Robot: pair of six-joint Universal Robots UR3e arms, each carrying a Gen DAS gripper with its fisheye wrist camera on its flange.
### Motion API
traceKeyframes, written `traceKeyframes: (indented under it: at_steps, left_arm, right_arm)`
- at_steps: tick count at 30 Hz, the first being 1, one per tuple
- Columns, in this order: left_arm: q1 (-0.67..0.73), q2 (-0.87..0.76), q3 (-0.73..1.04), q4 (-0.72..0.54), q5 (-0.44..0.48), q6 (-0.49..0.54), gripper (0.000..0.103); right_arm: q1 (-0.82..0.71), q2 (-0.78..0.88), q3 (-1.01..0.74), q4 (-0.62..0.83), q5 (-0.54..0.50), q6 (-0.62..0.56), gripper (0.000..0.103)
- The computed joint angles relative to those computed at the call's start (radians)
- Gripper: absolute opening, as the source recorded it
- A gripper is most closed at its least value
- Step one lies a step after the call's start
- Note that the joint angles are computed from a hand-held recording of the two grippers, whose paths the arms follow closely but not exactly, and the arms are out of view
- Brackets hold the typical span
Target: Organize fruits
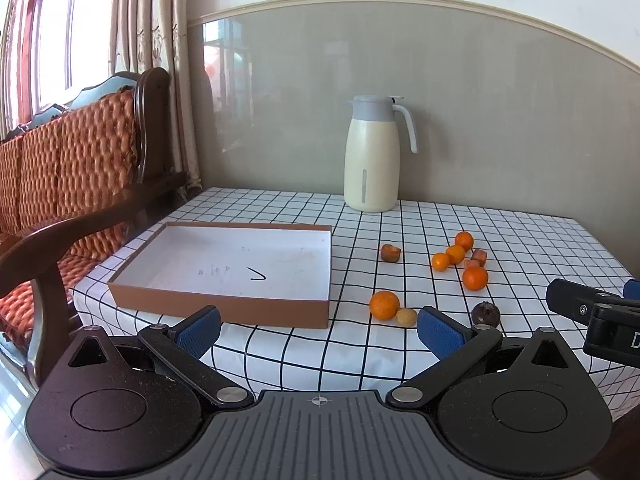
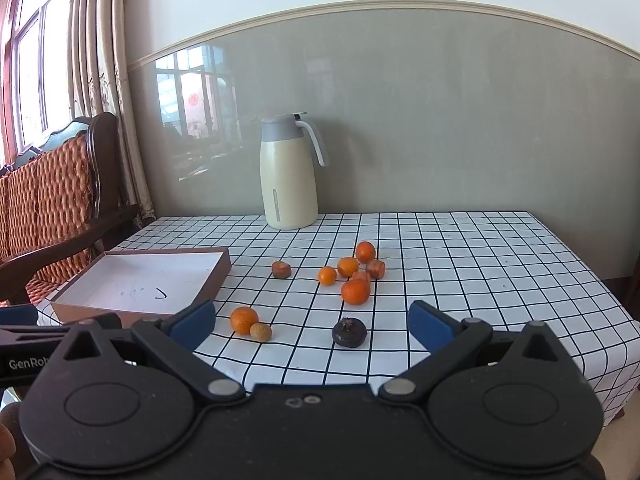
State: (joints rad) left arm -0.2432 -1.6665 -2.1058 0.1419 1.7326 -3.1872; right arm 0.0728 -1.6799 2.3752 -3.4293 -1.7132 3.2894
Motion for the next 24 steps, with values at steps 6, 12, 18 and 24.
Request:
traceKeyframes:
  at_steps: [6,12,18,24]
  left_arm:
    - [-0.002,-0.011,0.006,0.001,0.002,-0.002,0.103]
    - [0.0,-0.017,0.002,0.008,-0.001,-0.002,0.103]
    - [-0.002,-0.02,0.002,0.011,0.003,-0.003,0.103]
    - [-0.003,-0.023,-0.002,0.015,0.002,-0.004,0.103]
  right_arm:
    - [-0.008,0.0,0.003,0.004,0.005,0.009,0.097]
    - [-0.007,0.002,0.003,0.002,0.007,0.005,0.097]
    - [-0.007,0.0,0.004,0.005,0.011,0.003,0.097]
    - [-0.007,-0.003,0.005,0.007,0.012,0.005,0.097]
